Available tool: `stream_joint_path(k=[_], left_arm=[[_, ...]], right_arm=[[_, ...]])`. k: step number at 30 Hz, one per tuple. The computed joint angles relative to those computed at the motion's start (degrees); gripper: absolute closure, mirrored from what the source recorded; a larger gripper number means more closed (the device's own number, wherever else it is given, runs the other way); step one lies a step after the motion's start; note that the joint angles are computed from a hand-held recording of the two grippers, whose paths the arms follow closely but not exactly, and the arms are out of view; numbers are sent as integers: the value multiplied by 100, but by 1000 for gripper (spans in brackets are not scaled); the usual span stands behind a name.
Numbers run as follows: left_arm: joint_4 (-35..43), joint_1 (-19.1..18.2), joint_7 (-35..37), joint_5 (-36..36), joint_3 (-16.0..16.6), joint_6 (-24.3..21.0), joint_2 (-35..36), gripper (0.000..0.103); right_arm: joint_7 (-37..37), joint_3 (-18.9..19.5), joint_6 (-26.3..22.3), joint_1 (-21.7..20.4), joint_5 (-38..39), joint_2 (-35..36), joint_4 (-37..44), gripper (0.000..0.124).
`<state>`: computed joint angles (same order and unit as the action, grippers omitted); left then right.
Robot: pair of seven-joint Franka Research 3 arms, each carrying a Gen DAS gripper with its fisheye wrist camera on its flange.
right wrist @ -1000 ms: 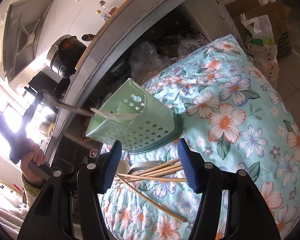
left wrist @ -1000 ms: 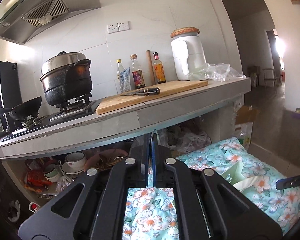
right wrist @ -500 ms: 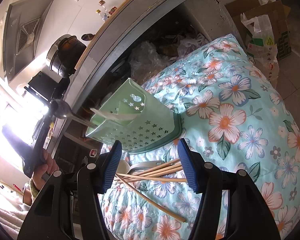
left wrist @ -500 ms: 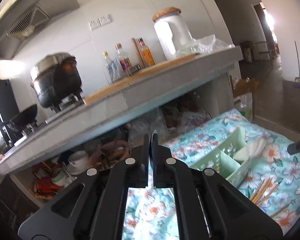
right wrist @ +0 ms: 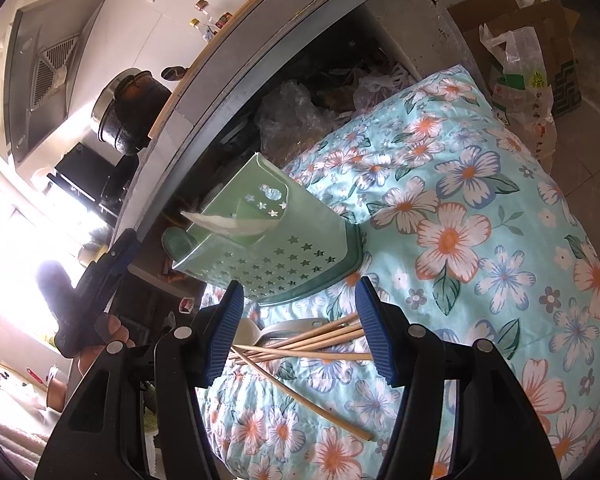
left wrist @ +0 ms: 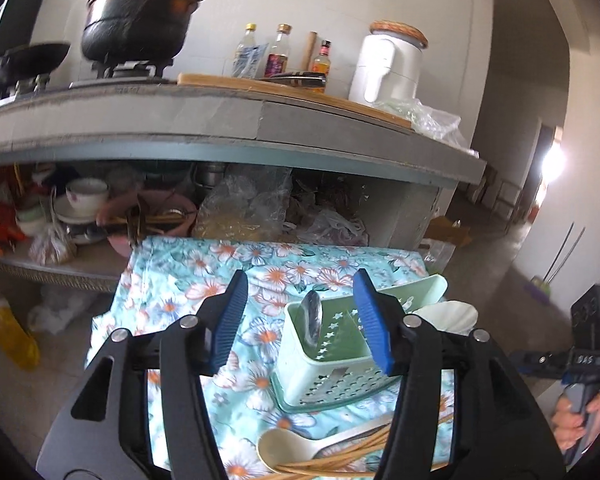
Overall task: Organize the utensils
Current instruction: 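Carry the metal spoon over the green holder and drop it in with the left gripper, then reach the left gripper to the white ladle lying by the chopsticks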
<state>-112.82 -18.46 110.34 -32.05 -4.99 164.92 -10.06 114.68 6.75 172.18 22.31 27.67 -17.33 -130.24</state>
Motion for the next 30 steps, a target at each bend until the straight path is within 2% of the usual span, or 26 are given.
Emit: stream_joint_path(k=[5, 10, 18, 23, 26, 30], left_arm=[[-363, -76, 3, -467, 146, 80, -252, 42], [-813, 11, -483, -66, 159, 89, -507, 36], [-1589, -189, -999, 42, 447, -35, -975, 29], [-2033, -195, -1370, 239, 534, -252, -1233, 26], [-2304, -182, -1576, 289, 598, -341, -1396, 22], [-2606, -159, -1749, 371, 718, -483, -1560, 18]], right_arm=[[217, 181, -206, -201, -323, -13, 19, 67], [654, 464, -682, -475, -1029, -92, -31, 64], [782, 517, -1104, -246, -1414, -16, -6, 58], [740, 641, -1433, -87, -1751, 243, 317, 56], [843, 836, -1713, -70, -2368, 434, 608, 51], [1314, 1185, -2251, -57, -3851, 738, 1053, 43]])
